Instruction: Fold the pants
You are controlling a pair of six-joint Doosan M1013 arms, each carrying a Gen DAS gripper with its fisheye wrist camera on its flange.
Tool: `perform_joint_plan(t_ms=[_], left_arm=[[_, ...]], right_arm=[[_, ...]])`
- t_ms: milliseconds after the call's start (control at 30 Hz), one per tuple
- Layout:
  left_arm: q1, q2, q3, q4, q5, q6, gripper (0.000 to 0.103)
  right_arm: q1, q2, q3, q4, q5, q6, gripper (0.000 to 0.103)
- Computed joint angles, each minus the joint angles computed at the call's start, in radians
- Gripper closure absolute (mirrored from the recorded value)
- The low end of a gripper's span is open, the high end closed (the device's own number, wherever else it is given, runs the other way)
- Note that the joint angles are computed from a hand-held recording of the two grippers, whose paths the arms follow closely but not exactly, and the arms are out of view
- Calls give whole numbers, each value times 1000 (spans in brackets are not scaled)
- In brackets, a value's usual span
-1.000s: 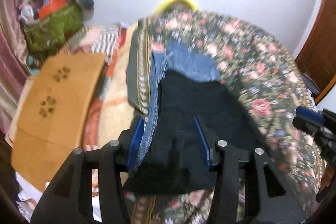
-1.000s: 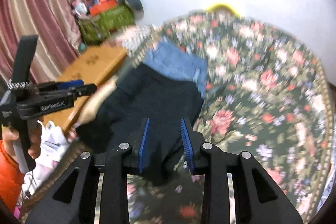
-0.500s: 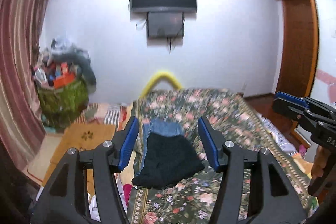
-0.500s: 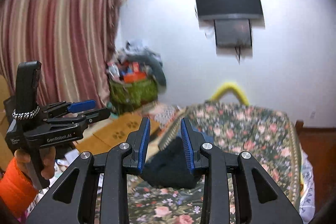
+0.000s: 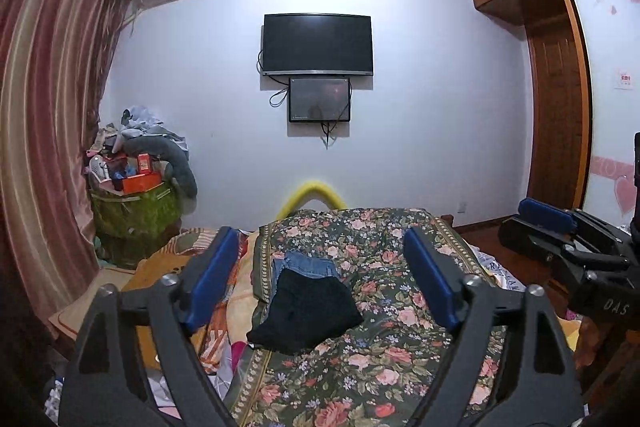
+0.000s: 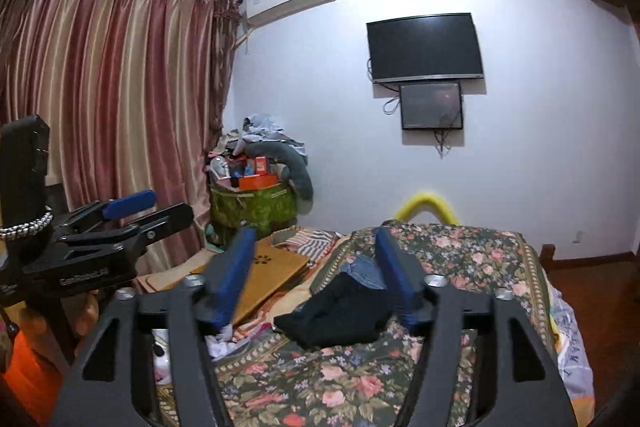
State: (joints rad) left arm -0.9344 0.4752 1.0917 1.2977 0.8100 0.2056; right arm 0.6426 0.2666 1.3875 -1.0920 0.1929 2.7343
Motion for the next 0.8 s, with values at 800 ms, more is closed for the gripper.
perform_joint_plan(t_ms=[800], left_arm=[[-7,-3,35,19,7,-64,0]], right_arm=[[30,-22,45,-258,118,265,0]])
